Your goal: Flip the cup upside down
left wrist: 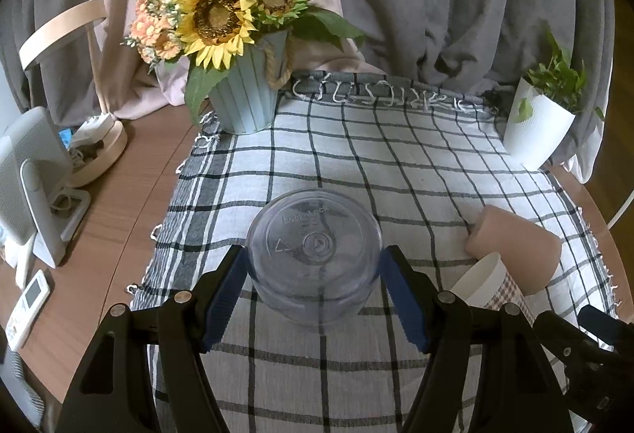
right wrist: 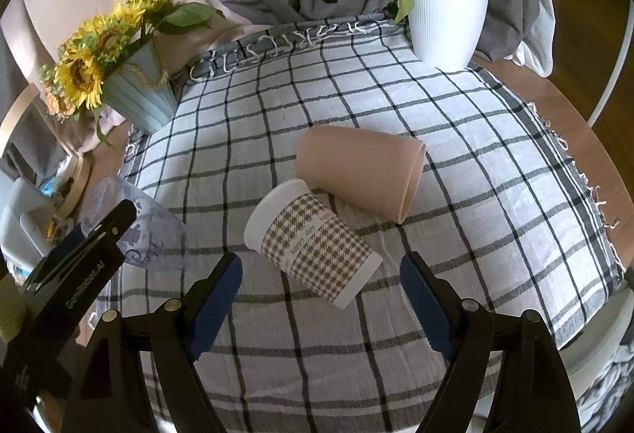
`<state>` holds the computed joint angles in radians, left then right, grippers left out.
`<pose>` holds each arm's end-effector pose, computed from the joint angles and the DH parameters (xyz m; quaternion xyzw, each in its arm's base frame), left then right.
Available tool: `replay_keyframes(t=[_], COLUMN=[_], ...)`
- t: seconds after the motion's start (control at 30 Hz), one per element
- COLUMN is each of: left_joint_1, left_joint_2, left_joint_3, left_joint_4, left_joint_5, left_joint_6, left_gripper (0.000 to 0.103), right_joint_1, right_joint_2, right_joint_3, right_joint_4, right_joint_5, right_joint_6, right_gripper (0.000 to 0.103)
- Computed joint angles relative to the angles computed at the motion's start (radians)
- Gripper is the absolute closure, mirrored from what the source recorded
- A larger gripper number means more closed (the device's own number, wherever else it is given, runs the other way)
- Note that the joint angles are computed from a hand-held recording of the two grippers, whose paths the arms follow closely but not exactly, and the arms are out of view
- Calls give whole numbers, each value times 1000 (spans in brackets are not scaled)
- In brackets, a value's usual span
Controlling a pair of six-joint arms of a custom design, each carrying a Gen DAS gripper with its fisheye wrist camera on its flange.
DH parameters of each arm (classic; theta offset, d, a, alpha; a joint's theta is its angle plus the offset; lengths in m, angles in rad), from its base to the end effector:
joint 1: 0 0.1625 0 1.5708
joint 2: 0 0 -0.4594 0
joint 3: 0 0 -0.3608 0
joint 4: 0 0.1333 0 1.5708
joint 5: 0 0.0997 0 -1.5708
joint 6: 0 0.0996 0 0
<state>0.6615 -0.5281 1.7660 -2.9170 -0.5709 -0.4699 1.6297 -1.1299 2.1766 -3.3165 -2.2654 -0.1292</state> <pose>-0.3556 -0.5520 0.0103 0.1657 0.8609 -0.3412 0.3391 0.0990 -0.4972 0.2712 -0.0331 -0.8905 0.3105 0.3309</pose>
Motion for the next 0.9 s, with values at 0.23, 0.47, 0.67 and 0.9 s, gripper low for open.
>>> replay_keyframes(t=[0.23,0.47,0.67,0.9], left_joint_1=[3,14,14,0], left_joint_2=[-6,-14,-13,-20], left_joint_3=[0,-1,-2,14], left_joint_4=[18,78,87,53], left_joint_5=[-20,-51,-42,-57], left_joint_6=[4,-34,-48,-31], left_gripper=[33,30,30,23], right_joint_1=[-2,-2,-4,0], right_joint_2=[-4,-5,-10,-18], right_joint_3=[-3,-1,9,17], right_joint_4=[10,7,11,2], right_joint_5=[4,2,-1,-5], right_joint_6=[10,13,27,25], right_gripper=[21,21,21,21])
